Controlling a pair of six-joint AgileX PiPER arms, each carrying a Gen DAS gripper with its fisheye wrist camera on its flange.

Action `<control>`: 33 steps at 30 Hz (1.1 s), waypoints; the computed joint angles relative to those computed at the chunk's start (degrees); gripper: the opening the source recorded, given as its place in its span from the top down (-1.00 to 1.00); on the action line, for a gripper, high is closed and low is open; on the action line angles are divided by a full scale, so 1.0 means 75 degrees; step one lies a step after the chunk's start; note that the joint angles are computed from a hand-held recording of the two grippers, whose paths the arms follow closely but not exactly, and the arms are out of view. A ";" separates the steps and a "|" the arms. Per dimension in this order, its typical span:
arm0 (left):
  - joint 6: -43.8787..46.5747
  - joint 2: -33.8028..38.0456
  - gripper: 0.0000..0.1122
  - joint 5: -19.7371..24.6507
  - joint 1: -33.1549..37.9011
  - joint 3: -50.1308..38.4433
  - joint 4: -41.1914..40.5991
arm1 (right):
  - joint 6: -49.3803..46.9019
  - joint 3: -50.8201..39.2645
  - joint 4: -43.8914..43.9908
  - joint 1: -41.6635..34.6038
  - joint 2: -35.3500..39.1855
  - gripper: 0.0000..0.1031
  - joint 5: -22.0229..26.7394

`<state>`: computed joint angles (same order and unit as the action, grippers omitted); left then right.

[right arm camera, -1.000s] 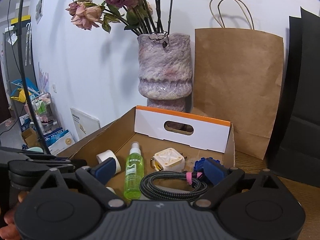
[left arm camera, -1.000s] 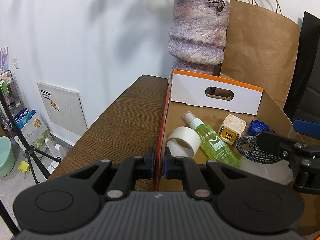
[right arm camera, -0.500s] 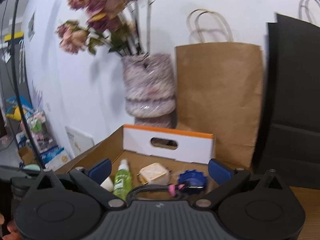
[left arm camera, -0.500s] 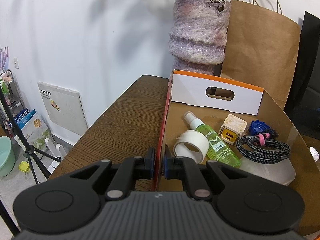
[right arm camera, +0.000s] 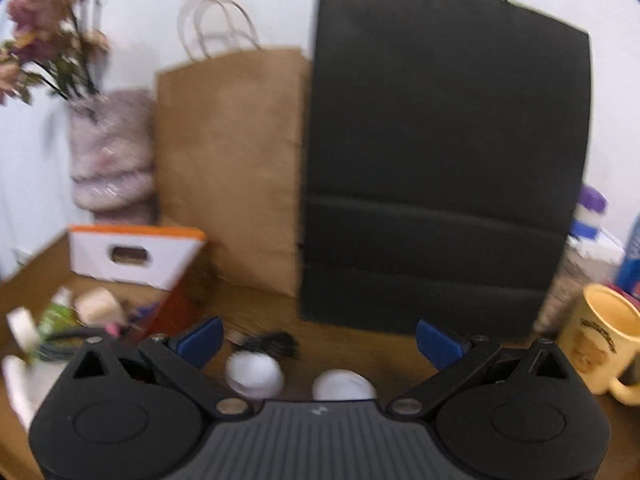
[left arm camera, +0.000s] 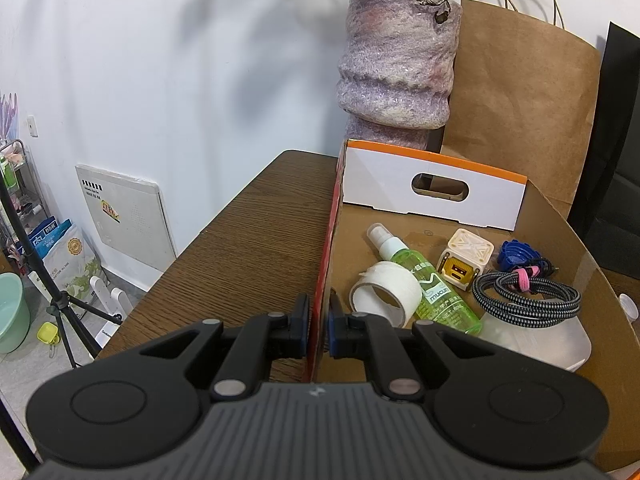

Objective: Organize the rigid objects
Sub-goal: 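Move the right gripper to the white round cap and grasp it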

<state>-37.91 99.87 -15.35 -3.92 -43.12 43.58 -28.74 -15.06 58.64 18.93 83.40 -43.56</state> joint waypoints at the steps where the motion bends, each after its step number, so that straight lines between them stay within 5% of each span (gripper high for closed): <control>1: 0.0000 0.0000 0.83 0.0000 0.0000 0.0000 0.0000 | 0.0091 0.0025 -0.0143 -0.0191 0.0128 -1.00 0.0045; 6: -0.0003 0.0002 0.83 0.0004 0.0002 -0.0007 0.0007 | 0.0826 -0.0083 -0.1180 -0.1112 0.1013 -1.00 0.0305; 13: -0.0003 -0.0002 0.83 0.0002 0.0000 0.0000 0.0003 | 0.0982 -0.0415 -0.1243 -0.1061 0.2088 -1.00 0.0018; 24: -0.0010 0.0003 0.83 0.0000 0.0005 -0.0006 0.0015 | 0.1524 -0.0550 -0.1765 -0.1411 0.2429 -0.97 0.0189; 33: 0.0002 0.0002 0.83 0.0002 0.0004 -0.0005 0.0006 | 0.2347 -0.0391 -0.2812 -0.1772 0.2273 -0.69 0.0372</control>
<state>-37.89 99.88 -15.34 -3.89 -43.16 43.63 -11.14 -17.99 37.55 5.64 100.45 -40.77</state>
